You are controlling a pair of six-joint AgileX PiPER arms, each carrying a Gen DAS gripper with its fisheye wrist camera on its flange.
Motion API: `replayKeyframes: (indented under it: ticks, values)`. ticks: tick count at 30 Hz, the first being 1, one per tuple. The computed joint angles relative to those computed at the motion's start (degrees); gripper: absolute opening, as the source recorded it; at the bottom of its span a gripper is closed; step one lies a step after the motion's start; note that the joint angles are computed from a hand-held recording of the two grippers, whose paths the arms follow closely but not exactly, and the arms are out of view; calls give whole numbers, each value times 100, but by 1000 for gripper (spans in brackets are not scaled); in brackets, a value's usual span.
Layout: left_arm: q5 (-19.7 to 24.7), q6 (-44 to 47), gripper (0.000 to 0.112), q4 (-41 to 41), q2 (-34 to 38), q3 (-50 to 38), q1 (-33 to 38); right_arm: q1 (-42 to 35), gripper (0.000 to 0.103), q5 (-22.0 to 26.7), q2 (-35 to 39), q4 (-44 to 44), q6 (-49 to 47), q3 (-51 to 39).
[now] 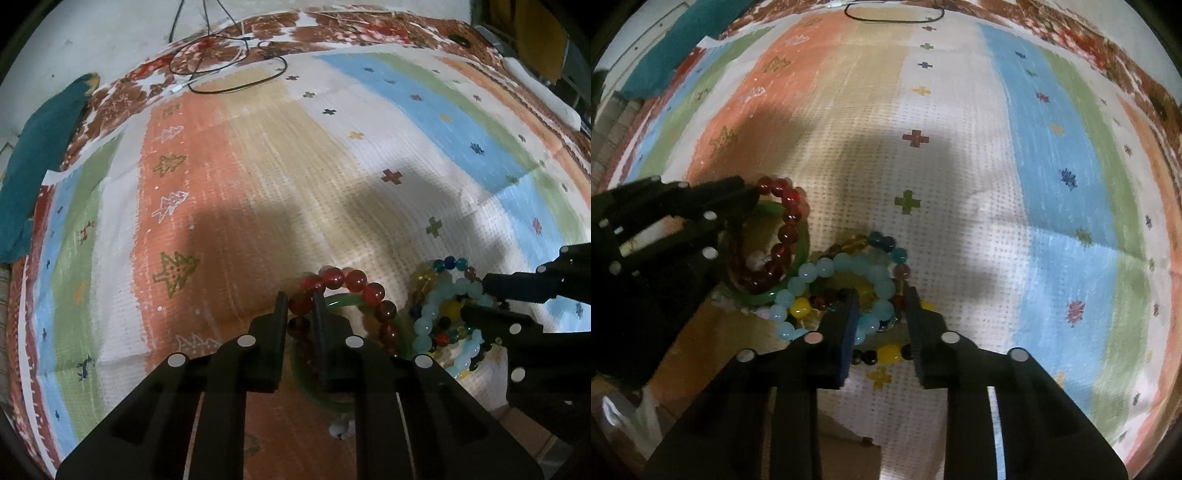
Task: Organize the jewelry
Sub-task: 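Grasp the red bead bracelet with the left tool while the right tool grasps the light blue bracelet, then lift both held bracelets and carry them over the silver tin box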
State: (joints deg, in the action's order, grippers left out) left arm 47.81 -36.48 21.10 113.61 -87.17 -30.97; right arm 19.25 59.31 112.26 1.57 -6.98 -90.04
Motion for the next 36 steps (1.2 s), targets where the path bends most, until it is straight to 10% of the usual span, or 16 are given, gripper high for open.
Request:
replayKeyframes:
  ticks: [36]
  values:
    - [221, -1042, 13, 298, -1121, 434, -350, -136, 12, -98, -1173, 332, -310, 489]
